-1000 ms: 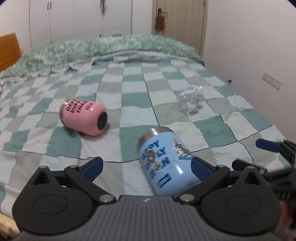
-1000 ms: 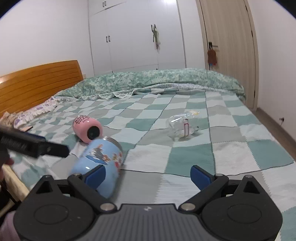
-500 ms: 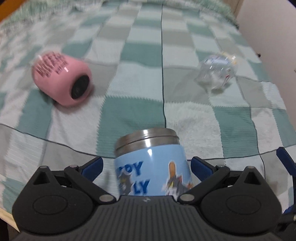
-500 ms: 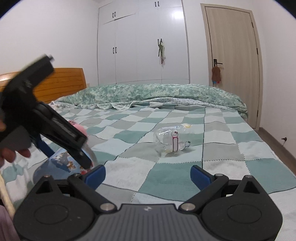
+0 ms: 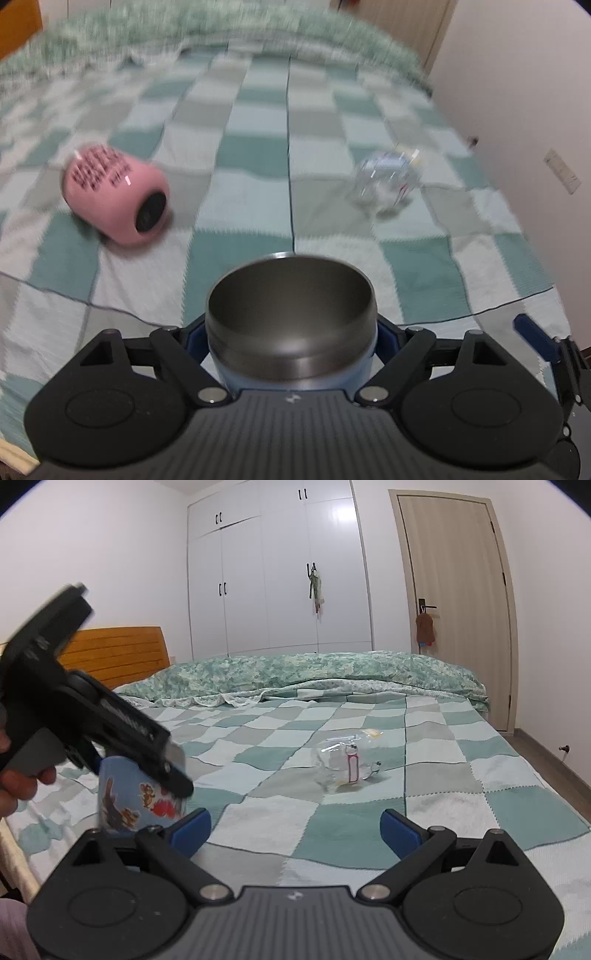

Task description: Flip cup upright

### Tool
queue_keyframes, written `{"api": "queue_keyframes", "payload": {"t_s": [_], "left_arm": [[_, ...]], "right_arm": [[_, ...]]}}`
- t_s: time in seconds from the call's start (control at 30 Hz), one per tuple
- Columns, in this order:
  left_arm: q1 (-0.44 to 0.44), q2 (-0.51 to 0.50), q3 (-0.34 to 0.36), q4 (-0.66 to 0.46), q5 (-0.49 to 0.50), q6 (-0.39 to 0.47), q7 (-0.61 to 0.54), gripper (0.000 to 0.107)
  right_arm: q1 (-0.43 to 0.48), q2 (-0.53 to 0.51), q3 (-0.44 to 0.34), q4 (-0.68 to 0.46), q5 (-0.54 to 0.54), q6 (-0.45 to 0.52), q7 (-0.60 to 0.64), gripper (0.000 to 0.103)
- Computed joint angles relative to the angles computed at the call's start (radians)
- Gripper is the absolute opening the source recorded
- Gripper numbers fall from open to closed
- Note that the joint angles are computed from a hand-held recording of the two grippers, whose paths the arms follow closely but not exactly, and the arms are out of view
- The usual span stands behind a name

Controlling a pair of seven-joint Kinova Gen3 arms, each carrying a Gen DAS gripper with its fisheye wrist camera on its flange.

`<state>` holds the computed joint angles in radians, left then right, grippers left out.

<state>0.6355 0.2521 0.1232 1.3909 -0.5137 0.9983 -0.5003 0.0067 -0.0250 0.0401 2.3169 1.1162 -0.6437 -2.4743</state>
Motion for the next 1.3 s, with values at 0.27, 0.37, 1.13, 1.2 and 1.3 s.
{"api": "queue_keyframes", "payload": {"t_s": [0.27, 0.37, 1.13, 1.2, 1.3], "left_arm": [[0.346, -0.070, -0.226, 0.169, -0.325, -0.051, 0.238, 0.085], [0.320, -0.054, -0.165, 0.212, -0.431, -0.043, 0.316, 0.085], [0.159, -0.088, 0.092, 0.318, -0.649, -0.009, 0.458, 0.103], [0.162, -0.107, 0.146, 0.349, -0.702, 0.050, 0.533, 0.103], [0.284, -0.134, 0.127, 0.411, -0.789, 0.170, 0.655, 0.103]], "right_arm": [[-0.073, -0.084, -0.028, 0.076, -0.206, 0.071, 0.139, 0.098], [-0.116, -0.103, -0.034, 0.089, -0.283, 0.118, 0.183, 0.098], [-0.246, -0.200, -0.008, 0.162, -0.564, 0.177, 0.428, 0.098], [-0.257, -0.247, -0.012, 0.186, -0.596, 0.178, 0.455, 0.098], [-0.248, -0.332, -0.060, 0.236, -0.691, 0.176, 0.534, 0.098]]}}
